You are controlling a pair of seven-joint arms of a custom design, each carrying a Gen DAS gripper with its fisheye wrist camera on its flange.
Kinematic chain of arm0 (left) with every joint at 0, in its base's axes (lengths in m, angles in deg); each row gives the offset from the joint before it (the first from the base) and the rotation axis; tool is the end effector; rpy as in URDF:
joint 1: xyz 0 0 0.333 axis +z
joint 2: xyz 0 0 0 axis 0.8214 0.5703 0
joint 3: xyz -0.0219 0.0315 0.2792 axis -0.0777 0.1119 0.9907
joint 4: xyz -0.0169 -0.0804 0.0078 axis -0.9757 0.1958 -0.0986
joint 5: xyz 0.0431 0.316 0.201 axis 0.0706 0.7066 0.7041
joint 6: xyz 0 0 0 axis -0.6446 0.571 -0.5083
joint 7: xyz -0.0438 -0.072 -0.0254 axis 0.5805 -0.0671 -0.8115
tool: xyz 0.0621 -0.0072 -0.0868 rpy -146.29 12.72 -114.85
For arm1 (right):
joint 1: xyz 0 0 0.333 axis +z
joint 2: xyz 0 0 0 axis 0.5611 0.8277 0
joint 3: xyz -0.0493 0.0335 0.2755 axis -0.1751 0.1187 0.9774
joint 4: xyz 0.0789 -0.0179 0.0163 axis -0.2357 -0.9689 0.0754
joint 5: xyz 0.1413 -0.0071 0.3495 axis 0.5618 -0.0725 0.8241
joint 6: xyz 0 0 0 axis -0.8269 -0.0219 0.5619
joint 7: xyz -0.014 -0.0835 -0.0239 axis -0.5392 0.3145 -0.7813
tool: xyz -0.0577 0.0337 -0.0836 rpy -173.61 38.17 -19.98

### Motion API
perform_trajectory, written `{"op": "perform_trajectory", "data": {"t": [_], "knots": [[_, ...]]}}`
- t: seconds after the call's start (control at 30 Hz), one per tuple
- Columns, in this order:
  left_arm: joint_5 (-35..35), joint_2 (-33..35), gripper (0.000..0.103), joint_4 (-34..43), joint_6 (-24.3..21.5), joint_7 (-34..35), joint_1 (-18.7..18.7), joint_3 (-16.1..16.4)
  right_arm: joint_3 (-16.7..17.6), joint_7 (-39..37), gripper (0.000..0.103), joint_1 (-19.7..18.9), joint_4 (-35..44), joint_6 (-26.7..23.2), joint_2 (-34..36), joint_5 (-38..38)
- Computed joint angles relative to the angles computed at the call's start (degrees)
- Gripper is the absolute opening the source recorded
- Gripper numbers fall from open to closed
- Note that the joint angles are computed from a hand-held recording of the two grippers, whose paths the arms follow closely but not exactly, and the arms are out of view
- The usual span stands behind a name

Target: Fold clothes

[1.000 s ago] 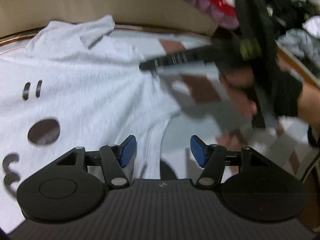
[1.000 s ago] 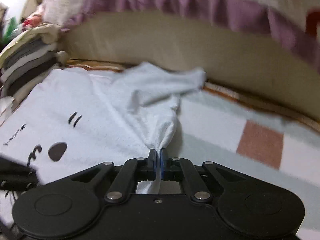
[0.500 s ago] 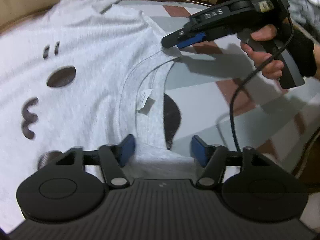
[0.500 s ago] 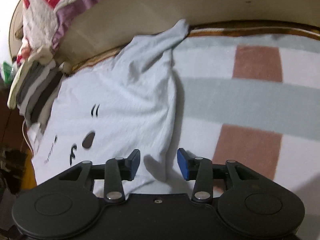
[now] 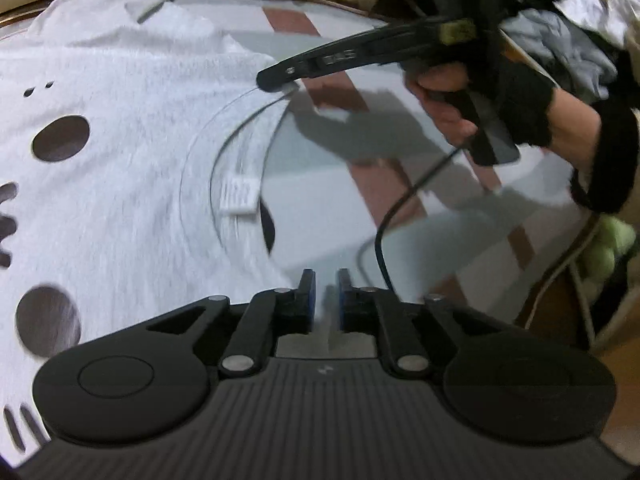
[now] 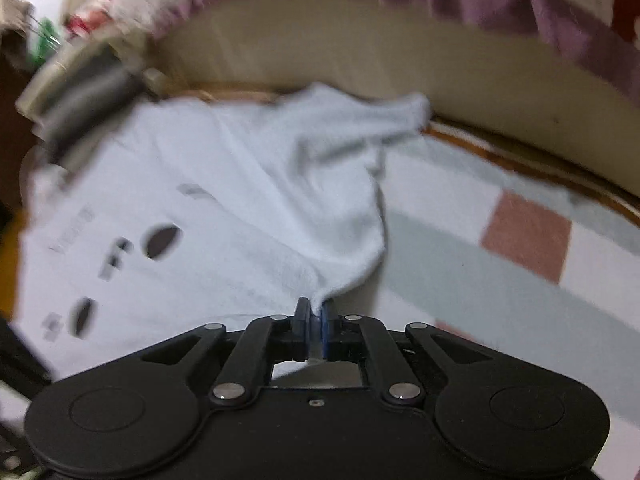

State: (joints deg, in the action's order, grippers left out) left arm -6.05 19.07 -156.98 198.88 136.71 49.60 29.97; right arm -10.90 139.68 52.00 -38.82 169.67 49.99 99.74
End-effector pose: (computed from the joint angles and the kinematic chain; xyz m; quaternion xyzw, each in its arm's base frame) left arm 0.5473 -0.2108 0.3507 0.4919 -0.8143 0.3002 0.0696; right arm 0.6580 0.3010 0.3380 -0.8033 0.4933 -0.0491 0.3300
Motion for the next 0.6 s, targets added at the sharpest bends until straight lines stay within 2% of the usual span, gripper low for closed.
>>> {"op": "perform_trajectory", "data": {"t": [0.03, 0.1, 0.13, 0.2, 0.27, 0.33, 0.37, 0.4, 0.43, 0.5, 0.6], "knots": [[1.5, -1.4, 0.035, -1.5, 0.3, -0.9, -0.2, 0.3, -0.9, 1.0, 0.009, 1.0, -0.9, 0.6, -0.4, -0.9], [4.9, -4.5, 0.049, -4.7, 0.9, -3.0, -0.8, 1.1, -1.3, 1.9, 0.022, 1.4, -4.2, 2.7, -2.5, -1.2], [5.5, -6.1, 0.054, -6.6, 1.4, -3.7, -1.1, 1.5, -0.4, 1.8, 0.022, 0.2, -5.3, 2.4, -3.5, 0.2], [9.1, -8.0, 0.072, -9.4, 2.7, -7.7, -2.3, 2.3, 2.3, 0.6, 0.023, -3.0, -6.0, -0.2, -4.8, 4.5], [18.1, -6.7, 0.073, -9.2, 1.8, -17.9, -3.7, 3.1, 6.6, -5.6, 0.023, -7.1, -6.1, -3.9, -5.9, 11.2], [19.6, -6.8, 0.077, -10.5, 4.2, -19.1, -4.3, 2.8, 10.1, -14.1, 0.029, -10.5, -5.7, -9.8, -6.7, 17.3], [19.6, -7.0, 0.076, -11.4, 5.9, -18.8, -4.5, 2.6, 11.1, -17.4, 0.04, -11.4, -4.8, -13.9, -6.6, 19.0], [20.4, -7.1, 0.073, -11.8, 6.8, -19.2, -4.7, 2.5, 11.7, -20.0, 0.051, -11.9, -3.8, -18.0, -6.2, 20.0], [21.0, -7.4, 0.067, -12.3, 7.6, -18.7, -4.8, 2.5, 11.5, -21.0, 0.052, -11.7, -2.5, -21.6, -5.5, 20.0], [21.4, -8.0, 0.02, -13.0, 8.7, -16.1, -4.7, 2.6, 10.7, -21.8, 0.053, -10.3, -0.1, -27.6, -3.8, 19.1], [13.1, -7.1, 0.003, -10.4, 2.9, -12.0, -2.4, 3.7, 9.1, -22.9, 0.053, -8.1, 2.4, -33.1, -1.3, 18.5]]}}
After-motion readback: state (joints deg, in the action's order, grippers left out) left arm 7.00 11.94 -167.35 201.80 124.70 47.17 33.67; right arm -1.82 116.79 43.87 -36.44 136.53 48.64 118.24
